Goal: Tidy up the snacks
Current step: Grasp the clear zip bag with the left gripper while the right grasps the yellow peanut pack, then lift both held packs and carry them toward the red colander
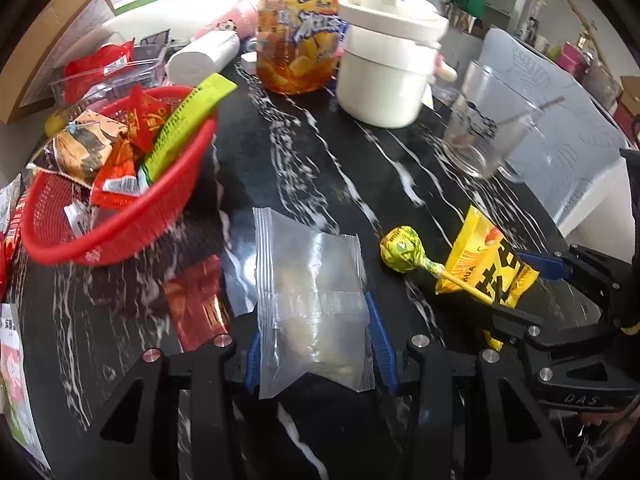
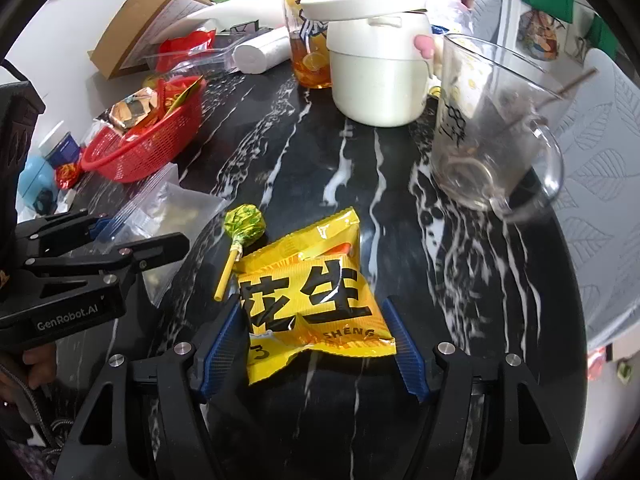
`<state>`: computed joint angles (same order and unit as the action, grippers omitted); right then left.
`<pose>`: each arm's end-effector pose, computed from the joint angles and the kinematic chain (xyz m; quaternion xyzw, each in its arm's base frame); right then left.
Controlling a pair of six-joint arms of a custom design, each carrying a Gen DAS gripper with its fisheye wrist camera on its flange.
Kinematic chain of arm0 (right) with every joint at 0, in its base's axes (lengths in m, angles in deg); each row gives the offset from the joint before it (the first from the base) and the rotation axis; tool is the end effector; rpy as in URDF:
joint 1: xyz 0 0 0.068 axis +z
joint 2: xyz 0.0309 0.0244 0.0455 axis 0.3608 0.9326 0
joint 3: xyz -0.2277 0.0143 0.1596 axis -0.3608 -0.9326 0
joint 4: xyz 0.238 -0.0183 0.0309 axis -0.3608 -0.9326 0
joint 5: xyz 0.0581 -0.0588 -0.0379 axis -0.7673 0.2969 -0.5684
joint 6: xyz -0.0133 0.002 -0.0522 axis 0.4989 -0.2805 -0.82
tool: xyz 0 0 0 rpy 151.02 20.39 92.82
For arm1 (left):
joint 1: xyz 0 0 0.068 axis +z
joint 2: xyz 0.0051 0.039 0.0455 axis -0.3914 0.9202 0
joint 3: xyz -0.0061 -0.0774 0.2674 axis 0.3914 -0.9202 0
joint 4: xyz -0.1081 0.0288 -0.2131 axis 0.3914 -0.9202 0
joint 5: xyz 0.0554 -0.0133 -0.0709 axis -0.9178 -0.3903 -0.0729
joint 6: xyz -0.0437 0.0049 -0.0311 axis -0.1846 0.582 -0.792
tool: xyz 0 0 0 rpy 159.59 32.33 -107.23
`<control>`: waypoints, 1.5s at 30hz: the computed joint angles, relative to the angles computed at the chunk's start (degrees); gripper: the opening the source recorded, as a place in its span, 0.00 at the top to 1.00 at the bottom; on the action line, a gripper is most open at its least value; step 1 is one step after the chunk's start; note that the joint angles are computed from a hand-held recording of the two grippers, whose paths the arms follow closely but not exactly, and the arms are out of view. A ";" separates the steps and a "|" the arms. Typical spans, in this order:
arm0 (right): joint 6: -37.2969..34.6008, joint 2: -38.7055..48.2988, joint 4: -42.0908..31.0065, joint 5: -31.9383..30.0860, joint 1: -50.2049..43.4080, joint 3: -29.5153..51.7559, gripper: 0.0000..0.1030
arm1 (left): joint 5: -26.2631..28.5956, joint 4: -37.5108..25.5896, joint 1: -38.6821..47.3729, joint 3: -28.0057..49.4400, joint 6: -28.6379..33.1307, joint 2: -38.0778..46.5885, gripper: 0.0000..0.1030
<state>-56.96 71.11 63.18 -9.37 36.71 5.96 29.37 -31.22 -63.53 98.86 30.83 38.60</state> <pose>0.2727 0.0789 0.0844 -0.1222 0.9511 0.0824 0.2716 0.2769 -0.2299 0.0712 0.1217 0.9483 -0.0938 0.2776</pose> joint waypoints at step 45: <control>10.65 -21.51 1.93 1.38 1.87 -17.79 0.38 | -2.56 0.05 -7.33 -11.29 -1.36 -11.64 0.61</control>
